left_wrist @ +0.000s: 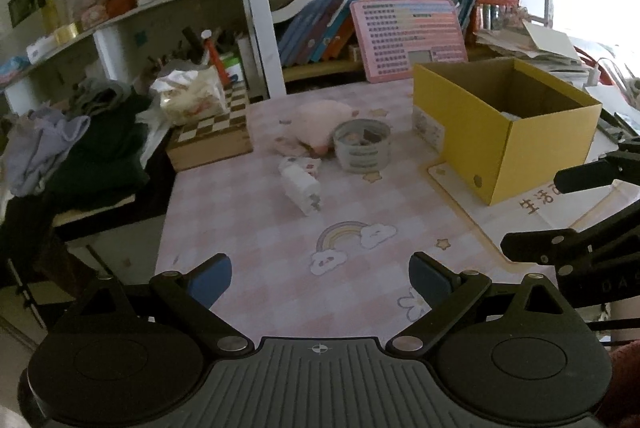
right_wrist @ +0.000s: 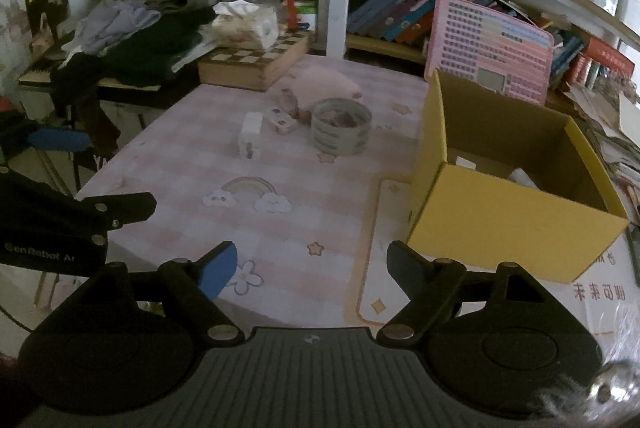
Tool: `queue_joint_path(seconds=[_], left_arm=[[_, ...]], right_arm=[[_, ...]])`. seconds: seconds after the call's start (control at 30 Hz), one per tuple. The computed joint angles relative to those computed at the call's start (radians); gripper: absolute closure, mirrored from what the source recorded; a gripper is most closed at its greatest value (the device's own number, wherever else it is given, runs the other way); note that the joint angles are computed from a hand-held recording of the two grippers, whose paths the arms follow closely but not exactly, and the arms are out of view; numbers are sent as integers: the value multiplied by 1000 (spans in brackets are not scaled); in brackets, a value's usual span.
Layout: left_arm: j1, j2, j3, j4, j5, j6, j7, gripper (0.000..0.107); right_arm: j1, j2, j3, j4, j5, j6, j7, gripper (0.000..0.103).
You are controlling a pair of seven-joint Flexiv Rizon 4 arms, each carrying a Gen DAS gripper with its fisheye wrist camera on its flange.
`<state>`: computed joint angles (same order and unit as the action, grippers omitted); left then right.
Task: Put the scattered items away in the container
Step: 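Withdraw both tools from the box back toward the remaining items, then grasp the tape roll with the right gripper while the left grasps the white charger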
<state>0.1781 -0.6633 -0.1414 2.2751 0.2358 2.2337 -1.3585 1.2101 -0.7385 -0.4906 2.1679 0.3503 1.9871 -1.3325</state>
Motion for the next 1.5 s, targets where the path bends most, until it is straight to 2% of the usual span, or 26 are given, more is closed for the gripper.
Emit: queue_joint_path(seconds=[0.4,0.8,0.93,1.17,1.5], left_arm=[[14,-14,-7,-27,-6,-27,-2,10],[-5,-61,-17,-115,-62,-90,2,10],[-20,-81,-17,-153,-86,-112,15,10],[-11,-121,-54,-225,-107,-164,18,10],[-68,-190,-38,-344,-187,-214,37,10]], right_arm=[[-18,-14,-12,-51,-62,-51,6,21],[-130,-59,12,-166,-170,-120,86,21],[-181,-73,30,-218,-217,-152,129,21],[-331,-87,129,-334,-330,-221,224,21],[-475,-151,220,-499,-508,-340,334,19]])
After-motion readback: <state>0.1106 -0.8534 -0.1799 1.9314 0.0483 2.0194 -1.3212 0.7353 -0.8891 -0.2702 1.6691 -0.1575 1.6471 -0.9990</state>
